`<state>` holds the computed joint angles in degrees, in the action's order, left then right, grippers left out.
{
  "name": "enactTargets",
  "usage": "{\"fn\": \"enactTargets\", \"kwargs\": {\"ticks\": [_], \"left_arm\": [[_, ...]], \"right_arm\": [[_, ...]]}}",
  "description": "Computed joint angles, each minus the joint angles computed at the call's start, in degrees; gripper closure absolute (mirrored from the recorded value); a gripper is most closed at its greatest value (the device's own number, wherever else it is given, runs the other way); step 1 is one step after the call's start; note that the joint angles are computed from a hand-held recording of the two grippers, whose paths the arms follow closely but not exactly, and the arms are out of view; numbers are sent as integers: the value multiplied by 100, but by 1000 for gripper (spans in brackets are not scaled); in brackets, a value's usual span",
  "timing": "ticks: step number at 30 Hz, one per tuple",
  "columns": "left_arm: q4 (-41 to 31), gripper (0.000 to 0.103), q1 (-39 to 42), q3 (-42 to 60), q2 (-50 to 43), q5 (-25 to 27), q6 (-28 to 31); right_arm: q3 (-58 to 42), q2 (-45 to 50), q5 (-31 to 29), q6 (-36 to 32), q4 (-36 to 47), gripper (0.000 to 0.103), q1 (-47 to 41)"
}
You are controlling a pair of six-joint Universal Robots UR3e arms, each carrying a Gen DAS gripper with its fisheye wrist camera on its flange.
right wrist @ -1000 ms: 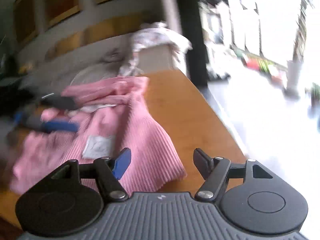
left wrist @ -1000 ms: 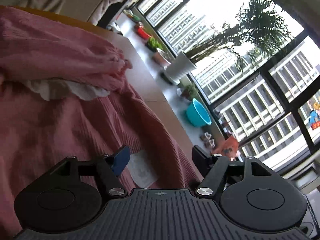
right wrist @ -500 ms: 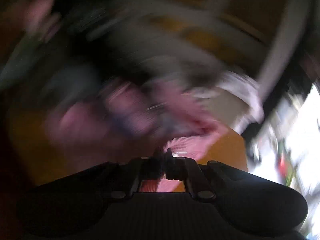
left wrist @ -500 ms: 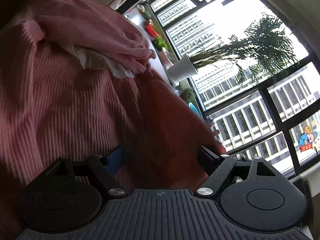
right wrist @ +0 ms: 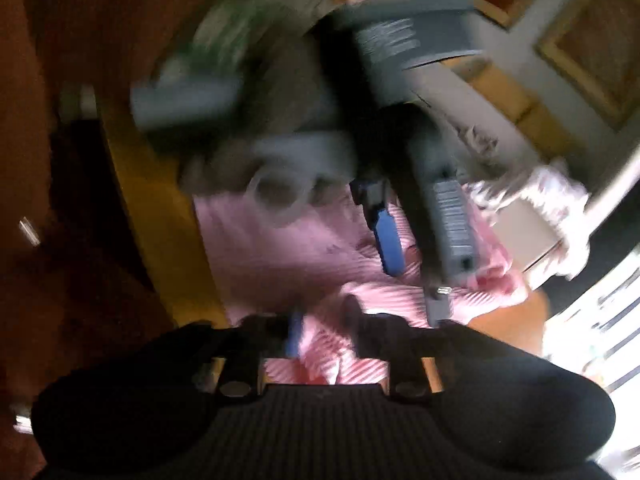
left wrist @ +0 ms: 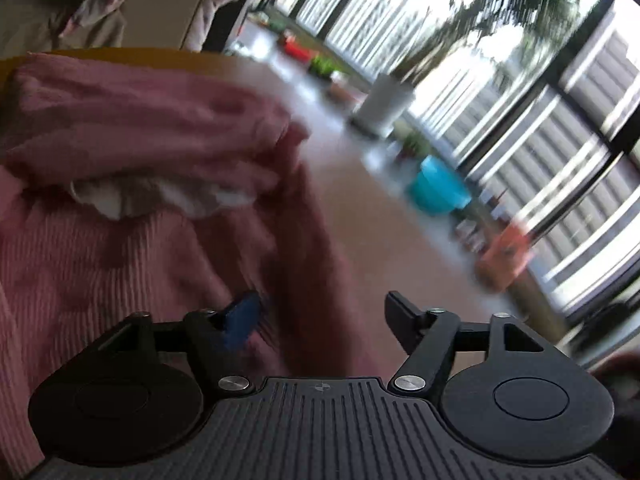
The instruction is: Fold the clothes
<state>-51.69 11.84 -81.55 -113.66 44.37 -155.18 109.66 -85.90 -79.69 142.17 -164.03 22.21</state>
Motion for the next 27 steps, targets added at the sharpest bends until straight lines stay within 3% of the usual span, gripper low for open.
{"fn": "enactTargets", "kwargs": {"ticks": [1,3,4,7,11,17,22,24,27], "left_arm": [[33,34,-7,-31,38,46,57],[-37,33,38,-52,90,39,79],[-78,33,70,-63,103,13,89],[-177,32,186,-125,142,-68,154],[-290,30,246,-353,336,-87,373],[-1117,25,702,-1238,1434,-123,1489],[-2125,15,1367,-1792,2262,-665,2211],[-1823,12,1360,-1933,2289,-831,2054],[-756,12,969,-2002,1971,-733,1395]], "right_arm": [[87,-335,498,231,292,54,-323],[261,-896,1297,679,730,29,-932],[400,-1052,1439,944,655,27,-1112],[681,-957,1026,1687,-31,26,-1166],[171,339,327,2468,-902,26,-1018],[-76,827,-438,2039,-1044,22,-568],[-472,1038,-584,1536,-753,22,-248],[-464,1012,-806,1324,-792,22,-16],[-512,861,-901,1073,-599,21,107]]}}
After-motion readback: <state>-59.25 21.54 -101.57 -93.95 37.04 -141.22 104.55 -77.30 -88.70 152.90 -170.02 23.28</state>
